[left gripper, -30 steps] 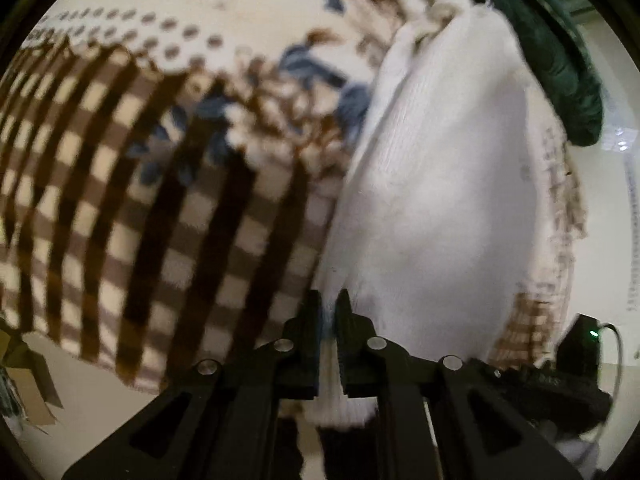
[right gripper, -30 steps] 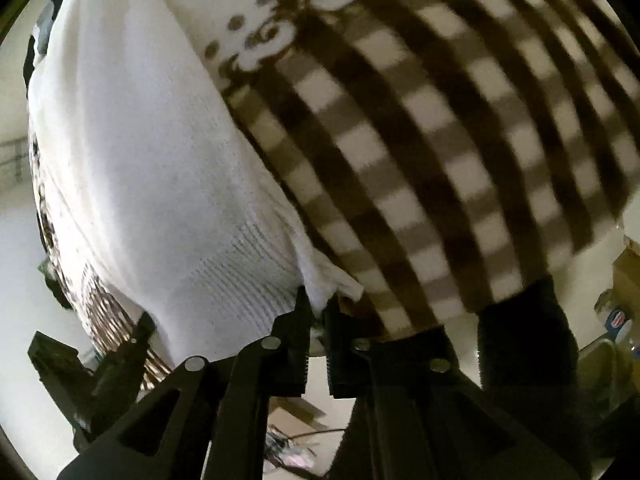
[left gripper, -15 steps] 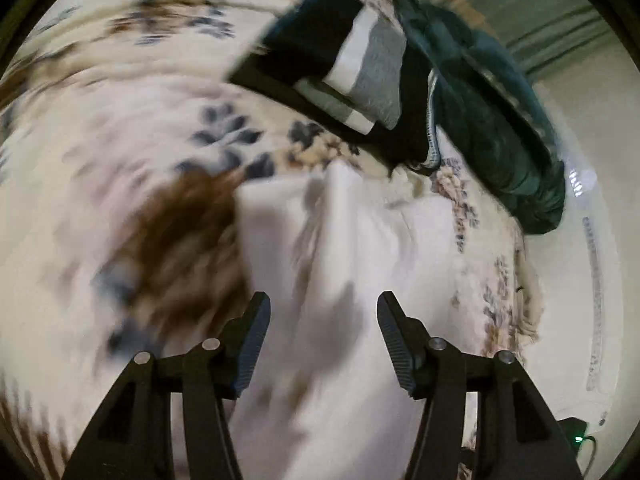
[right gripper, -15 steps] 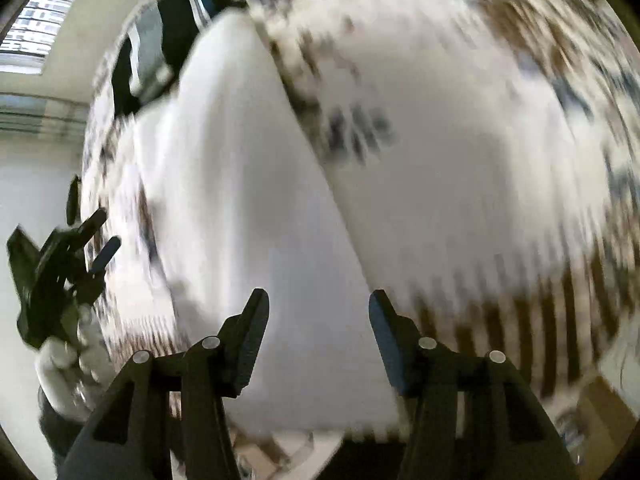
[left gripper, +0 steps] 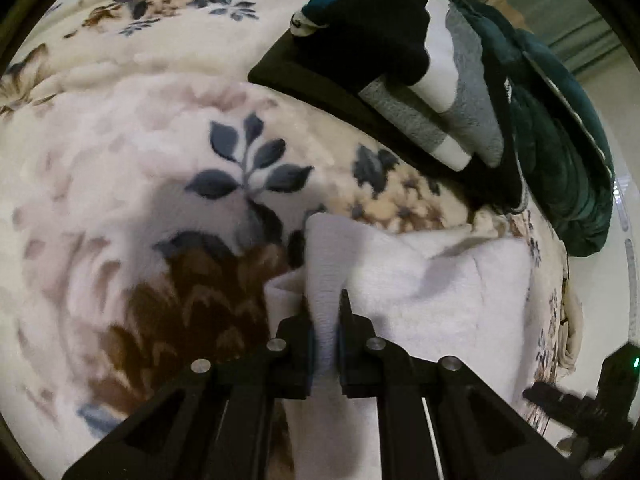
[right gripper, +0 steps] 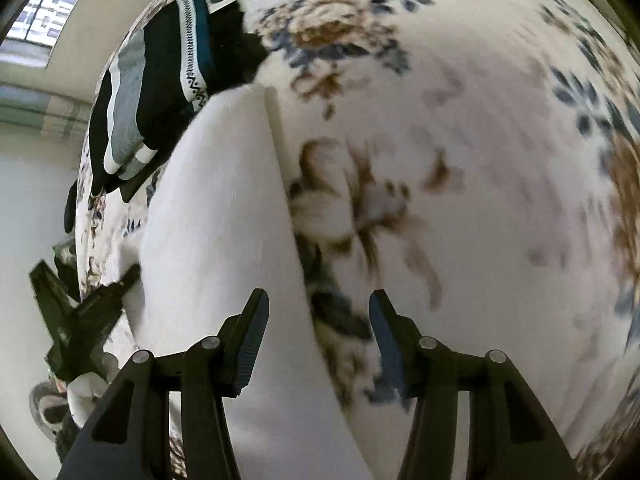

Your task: Fold small clothes

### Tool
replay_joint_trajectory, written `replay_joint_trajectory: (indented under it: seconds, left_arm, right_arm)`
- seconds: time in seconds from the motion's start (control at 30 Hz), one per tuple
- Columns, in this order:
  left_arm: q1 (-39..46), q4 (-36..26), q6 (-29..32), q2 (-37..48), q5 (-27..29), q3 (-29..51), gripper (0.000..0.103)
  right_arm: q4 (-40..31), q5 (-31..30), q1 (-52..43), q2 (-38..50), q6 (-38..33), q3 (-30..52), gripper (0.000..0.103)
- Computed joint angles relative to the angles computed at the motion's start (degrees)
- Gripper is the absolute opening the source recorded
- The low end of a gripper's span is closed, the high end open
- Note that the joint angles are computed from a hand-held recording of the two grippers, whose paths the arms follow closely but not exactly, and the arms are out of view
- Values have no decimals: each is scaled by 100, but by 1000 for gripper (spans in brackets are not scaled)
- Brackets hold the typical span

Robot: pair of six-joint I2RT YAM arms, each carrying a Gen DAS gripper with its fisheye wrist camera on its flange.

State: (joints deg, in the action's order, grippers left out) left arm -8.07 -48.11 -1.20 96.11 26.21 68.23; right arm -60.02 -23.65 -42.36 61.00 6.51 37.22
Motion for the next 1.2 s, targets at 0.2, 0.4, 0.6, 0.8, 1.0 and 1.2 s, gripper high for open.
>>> replay_joint_trajectory:
  seconds: [0.2, 0.4, 0.6, 0.8, 1.0, 1.2]
  left_arm:
    - [126, -40, 137, 128, 247, 70, 7]
    - [257, -61, 323, 114, 333, 152, 7]
    - [393, -311, 196, 610, 711, 595, 11]
    - [758, -873, 531, 772, 1206, 801, 62]
    - [371, -295, 427, 986, 745, 683, 13]
    - [615, -1149, 913, 279, 578, 817, 37]
  right_arm:
    - [1656, -794, 449, 2032, 329, 648, 89]
    - [2190, -1340, 638, 3953, 523, 1549, 9]
    - [2397, -1052, 431, 3532, 499, 1320, 9]
    - [1984, -1126, 430, 3517, 133, 1488, 65]
    - [1965, -1365, 693, 3901, 15, 1424, 62]
    - [2082, -690, 912, 3590, 142, 1225, 57]
